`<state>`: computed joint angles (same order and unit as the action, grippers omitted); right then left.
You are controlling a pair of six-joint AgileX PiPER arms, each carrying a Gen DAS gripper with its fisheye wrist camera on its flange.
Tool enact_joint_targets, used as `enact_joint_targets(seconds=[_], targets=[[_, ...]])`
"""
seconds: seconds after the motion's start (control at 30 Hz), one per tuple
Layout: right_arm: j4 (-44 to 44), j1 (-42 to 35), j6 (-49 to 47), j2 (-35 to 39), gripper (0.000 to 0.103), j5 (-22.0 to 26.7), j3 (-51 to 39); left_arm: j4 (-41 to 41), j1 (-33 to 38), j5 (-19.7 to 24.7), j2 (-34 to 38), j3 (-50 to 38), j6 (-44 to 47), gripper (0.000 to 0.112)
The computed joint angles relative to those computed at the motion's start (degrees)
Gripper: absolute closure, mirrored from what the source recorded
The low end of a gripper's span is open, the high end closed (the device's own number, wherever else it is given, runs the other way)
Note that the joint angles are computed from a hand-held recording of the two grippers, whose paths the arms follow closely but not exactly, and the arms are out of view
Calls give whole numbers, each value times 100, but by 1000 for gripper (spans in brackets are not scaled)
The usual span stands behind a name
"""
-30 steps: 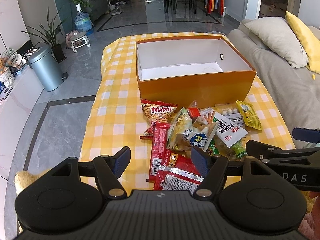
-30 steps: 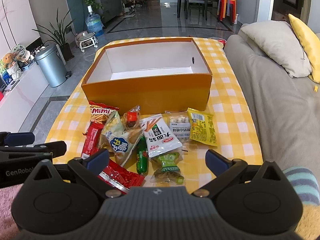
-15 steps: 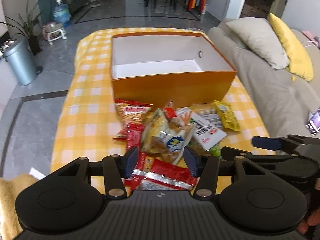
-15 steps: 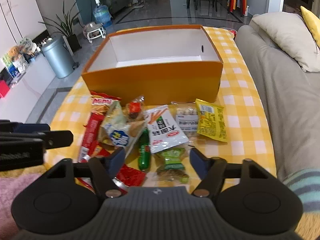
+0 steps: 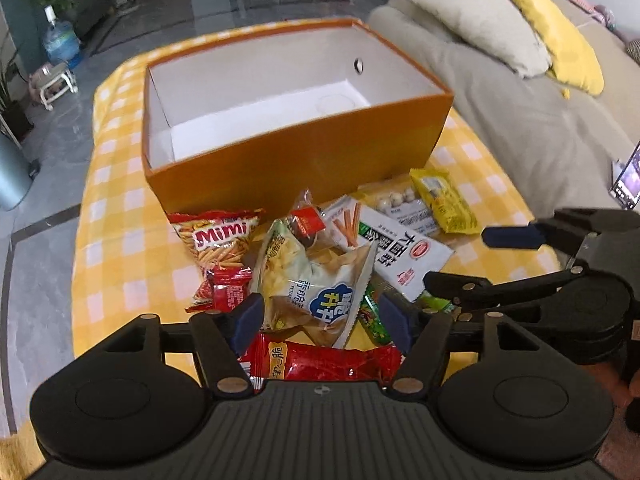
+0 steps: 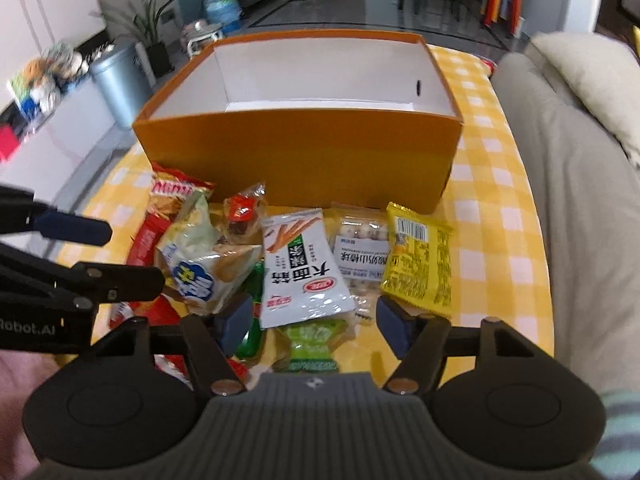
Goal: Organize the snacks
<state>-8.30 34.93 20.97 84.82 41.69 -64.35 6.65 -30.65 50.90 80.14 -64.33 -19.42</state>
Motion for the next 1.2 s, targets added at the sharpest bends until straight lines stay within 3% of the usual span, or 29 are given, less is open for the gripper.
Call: enact_joint_targets(seconds=[0.27,0.67,0.8,1.2], targets=[[262,-236,-891,464,37,-141,-206,-324,322,-62,734,-254,564,32],[905,-290,-2022,1179,38,-114,-714,-1232,986,486,1532,-976,1499,33],[728,-128,-2006,1319,38,-134,-767,-1257,966,613,1675,-1120,1638,31],[1080,-270,-2152,1433,52,16,-891,-1373,1001,626,1825,-1217,1552,39]])
